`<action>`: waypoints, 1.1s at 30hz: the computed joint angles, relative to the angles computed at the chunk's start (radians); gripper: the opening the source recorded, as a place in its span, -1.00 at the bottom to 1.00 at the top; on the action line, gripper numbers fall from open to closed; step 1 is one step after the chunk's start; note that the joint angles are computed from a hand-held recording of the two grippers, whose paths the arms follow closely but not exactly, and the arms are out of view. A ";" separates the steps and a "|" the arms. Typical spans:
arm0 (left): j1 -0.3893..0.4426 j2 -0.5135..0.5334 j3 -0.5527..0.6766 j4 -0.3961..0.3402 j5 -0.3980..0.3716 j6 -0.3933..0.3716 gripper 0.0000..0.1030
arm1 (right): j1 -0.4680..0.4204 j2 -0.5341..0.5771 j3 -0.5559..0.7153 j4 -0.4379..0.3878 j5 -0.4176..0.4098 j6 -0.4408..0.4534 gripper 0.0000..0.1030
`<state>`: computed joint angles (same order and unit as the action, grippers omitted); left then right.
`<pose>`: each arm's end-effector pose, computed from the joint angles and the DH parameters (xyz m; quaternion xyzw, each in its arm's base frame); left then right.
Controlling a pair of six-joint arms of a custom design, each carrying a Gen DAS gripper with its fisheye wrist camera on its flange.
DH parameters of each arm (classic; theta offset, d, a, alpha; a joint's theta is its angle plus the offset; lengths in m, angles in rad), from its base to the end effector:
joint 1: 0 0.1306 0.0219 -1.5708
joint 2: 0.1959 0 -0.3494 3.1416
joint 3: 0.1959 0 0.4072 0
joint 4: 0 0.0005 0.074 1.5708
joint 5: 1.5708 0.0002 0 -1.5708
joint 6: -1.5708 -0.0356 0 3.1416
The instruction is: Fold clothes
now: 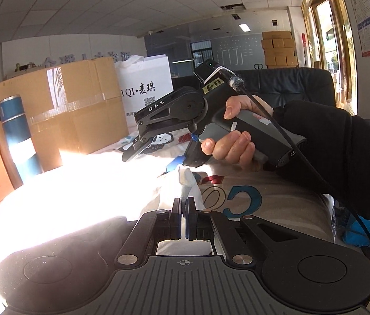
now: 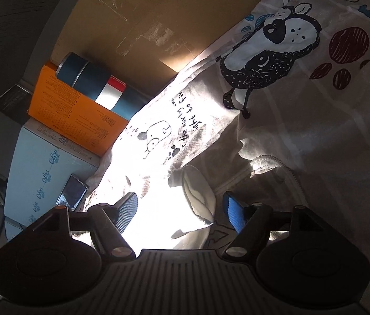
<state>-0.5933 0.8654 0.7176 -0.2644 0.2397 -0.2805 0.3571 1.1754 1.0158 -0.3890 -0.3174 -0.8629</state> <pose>0.2882 -0.2052 0.3320 0.4109 0.7251 -0.1835 0.5213 0.4147 0.1660 0.3520 0.1407 0.8532 0.3897 0.3169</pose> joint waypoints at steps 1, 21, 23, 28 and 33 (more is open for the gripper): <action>0.000 0.000 0.001 0.000 0.001 0.000 -0.98 | 0.004 0.003 0.001 0.006 0.002 0.001 0.32; 0.057 -0.167 -0.082 0.082 -0.013 0.115 -0.98 | 0.216 0.006 0.157 -0.066 0.402 0.167 -0.73; 0.082 -0.213 -0.101 0.091 -0.014 0.131 -0.98 | 0.254 0.029 0.208 -0.099 0.458 0.183 -0.75; 0.166 -0.326 -0.145 0.092 0.010 0.176 -0.99 | 0.357 0.129 0.382 -0.199 0.596 0.239 -0.82; 0.288 -0.436 -0.184 0.073 0.054 0.225 -0.99 | 0.453 0.272 0.587 -0.292 0.682 0.289 -0.91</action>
